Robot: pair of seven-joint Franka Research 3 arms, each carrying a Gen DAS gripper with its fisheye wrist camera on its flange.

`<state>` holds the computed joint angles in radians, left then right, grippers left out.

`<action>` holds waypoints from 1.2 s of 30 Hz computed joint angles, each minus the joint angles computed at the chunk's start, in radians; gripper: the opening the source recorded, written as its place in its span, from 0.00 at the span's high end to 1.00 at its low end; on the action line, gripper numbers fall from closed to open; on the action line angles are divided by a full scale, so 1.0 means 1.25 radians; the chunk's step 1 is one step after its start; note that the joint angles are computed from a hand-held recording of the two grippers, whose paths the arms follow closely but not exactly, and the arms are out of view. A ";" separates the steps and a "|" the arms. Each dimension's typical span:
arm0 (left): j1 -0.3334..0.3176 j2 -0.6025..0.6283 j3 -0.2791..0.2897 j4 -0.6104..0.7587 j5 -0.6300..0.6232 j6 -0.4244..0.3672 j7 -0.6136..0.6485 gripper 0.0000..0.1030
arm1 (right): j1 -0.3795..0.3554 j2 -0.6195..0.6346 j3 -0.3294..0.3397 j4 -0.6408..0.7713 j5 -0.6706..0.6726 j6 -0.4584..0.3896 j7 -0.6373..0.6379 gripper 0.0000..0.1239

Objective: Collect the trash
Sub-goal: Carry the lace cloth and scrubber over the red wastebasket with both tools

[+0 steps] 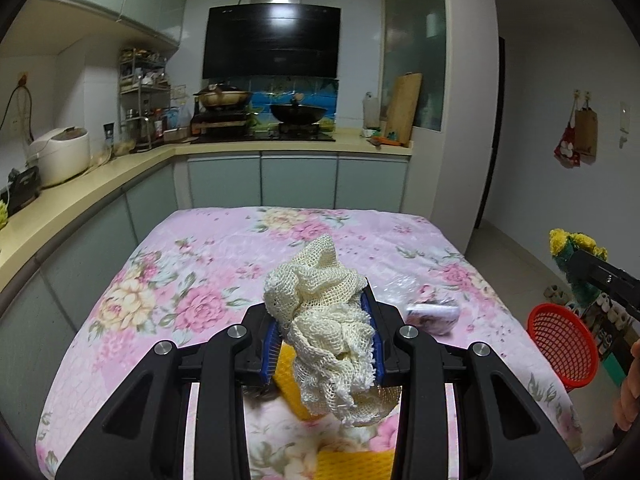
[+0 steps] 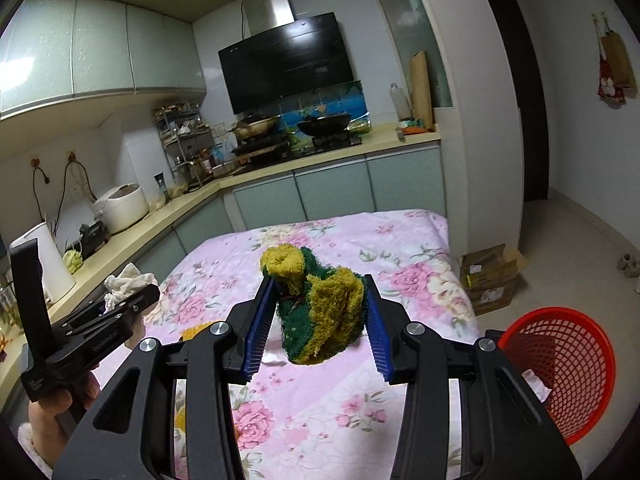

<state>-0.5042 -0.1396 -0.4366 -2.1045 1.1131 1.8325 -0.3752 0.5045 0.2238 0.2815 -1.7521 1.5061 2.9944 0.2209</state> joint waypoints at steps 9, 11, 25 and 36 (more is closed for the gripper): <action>-0.009 0.062 0.011 0.068 0.049 0.019 0.026 0.68 | -0.010 -0.021 -0.017 -0.008 0.068 0.015 -0.051 0.66; -0.014 0.078 0.016 0.086 0.058 0.025 0.034 0.68 | -0.010 -0.023 -0.022 -0.007 0.080 0.018 -0.059 0.66; -0.056 0.192 0.064 0.208 0.107 0.085 0.095 0.68 | -0.014 -0.034 -0.056 -0.016 0.144 0.050 -0.088 0.66; -0.092 0.284 0.110 0.317 0.126 0.152 0.156 0.68 | -0.019 -0.020 -0.073 -0.006 0.149 0.110 -0.060 0.66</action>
